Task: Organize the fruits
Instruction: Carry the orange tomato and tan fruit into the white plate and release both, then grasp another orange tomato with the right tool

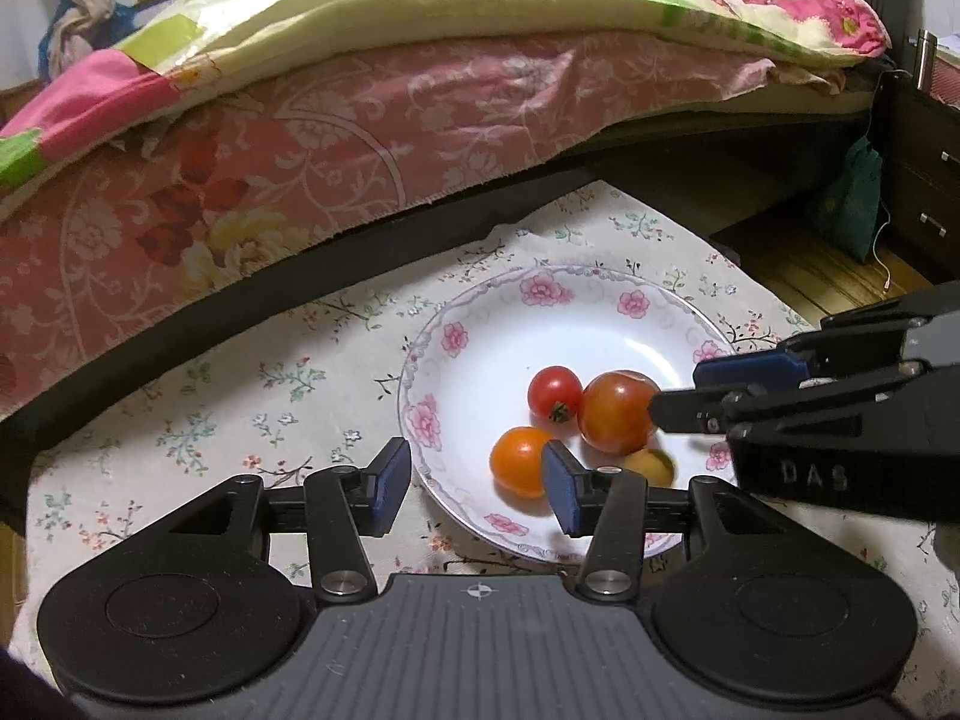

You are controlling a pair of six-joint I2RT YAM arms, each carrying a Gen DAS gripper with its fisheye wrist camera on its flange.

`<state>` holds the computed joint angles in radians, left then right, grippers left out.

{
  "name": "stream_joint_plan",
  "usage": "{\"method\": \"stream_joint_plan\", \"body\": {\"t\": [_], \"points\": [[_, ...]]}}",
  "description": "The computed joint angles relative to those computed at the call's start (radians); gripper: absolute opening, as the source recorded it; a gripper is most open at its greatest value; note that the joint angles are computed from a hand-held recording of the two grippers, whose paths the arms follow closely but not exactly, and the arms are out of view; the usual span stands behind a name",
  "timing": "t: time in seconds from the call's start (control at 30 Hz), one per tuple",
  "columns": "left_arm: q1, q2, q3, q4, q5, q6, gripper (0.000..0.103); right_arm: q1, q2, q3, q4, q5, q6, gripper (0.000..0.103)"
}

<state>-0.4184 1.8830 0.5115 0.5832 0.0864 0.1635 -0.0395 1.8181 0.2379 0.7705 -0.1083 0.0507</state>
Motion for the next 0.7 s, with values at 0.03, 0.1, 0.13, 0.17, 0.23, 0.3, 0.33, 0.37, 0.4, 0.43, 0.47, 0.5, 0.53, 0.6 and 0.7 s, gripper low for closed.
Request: {"method": "stream_joint_plan", "body": {"t": [0.03, 0.1, 0.13, 0.17, 0.23, 0.3, 0.33, 0.37, 0.4, 0.43, 0.47, 0.5, 0.53, 0.6, 0.7], "points": [[0.002, -0.01, -0.006, -0.002, -0.001, 0.002, 0.057, -0.004, -0.009, -0.003, -0.001, -0.003, 0.001, 0.027], [0.006, -0.031, -0.021, -0.007, 0.0, 0.002, 0.058, -0.014, -0.028, -0.012, 0.0, -0.009, 0.007, 0.027], [0.01, -0.044, -0.029, -0.012, 0.004, 0.001, 0.059, -0.018, -0.039, -0.015, -0.002, -0.011, 0.011, 0.027], [0.014, -0.053, -0.037, -0.013, 0.006, -0.001, 0.061, -0.024, -0.047, -0.016, -0.007, -0.017, 0.012, 0.027], [0.025, -0.074, -0.053, -0.023, 0.014, 0.001, 0.061, -0.029, -0.066, -0.019, -0.02, -0.024, 0.016, 0.027], [0.035, -0.095, -0.072, -0.028, 0.015, 0.01, 0.061, -0.022, -0.079, -0.026, -0.024, -0.025, 0.013, 0.027], [0.041, -0.106, -0.081, -0.033, 0.016, 0.015, 0.061, -0.016, -0.085, -0.029, -0.026, -0.025, 0.012, 0.027], [0.049, -0.118, -0.091, -0.038, 0.02, 0.02, 0.061, -0.01, -0.09, -0.032, -0.03, -0.026, 0.012, 0.027], [0.057, -0.131, -0.101, -0.045, 0.026, 0.022, 0.061, -0.002, -0.097, -0.033, -0.037, -0.028, 0.011, 0.027], [0.064, -0.143, -0.111, -0.051, 0.032, 0.023, 0.061, 0.006, -0.104, -0.037, -0.041, -0.027, 0.011, 0.027], [0.073, -0.156, -0.124, -0.057, 0.039, 0.024, 0.061, 0.014, -0.11, -0.043, -0.041, -0.025, 0.014, 0.027], [0.081, -0.168, -0.137, -0.061, 0.044, 0.025, 0.061, 0.022, -0.115, -0.046, -0.043, -0.025, 0.016, 0.027], [0.087, -0.178, -0.149, -0.065, 0.049, 0.026, 0.061, 0.031, -0.123, -0.05, -0.05, -0.029, 0.018, 0.027], [0.097, -0.196, -0.17, -0.075, 0.057, 0.029, 0.062, 0.048, -0.135, -0.057, -0.059, -0.032, 0.02, 0.027], [0.104, -0.22, -0.206, -0.074, 0.064, 0.023, 0.064, 0.082, -0.145, -0.071, -0.064, -0.023, 0.024, 0.027]]}}
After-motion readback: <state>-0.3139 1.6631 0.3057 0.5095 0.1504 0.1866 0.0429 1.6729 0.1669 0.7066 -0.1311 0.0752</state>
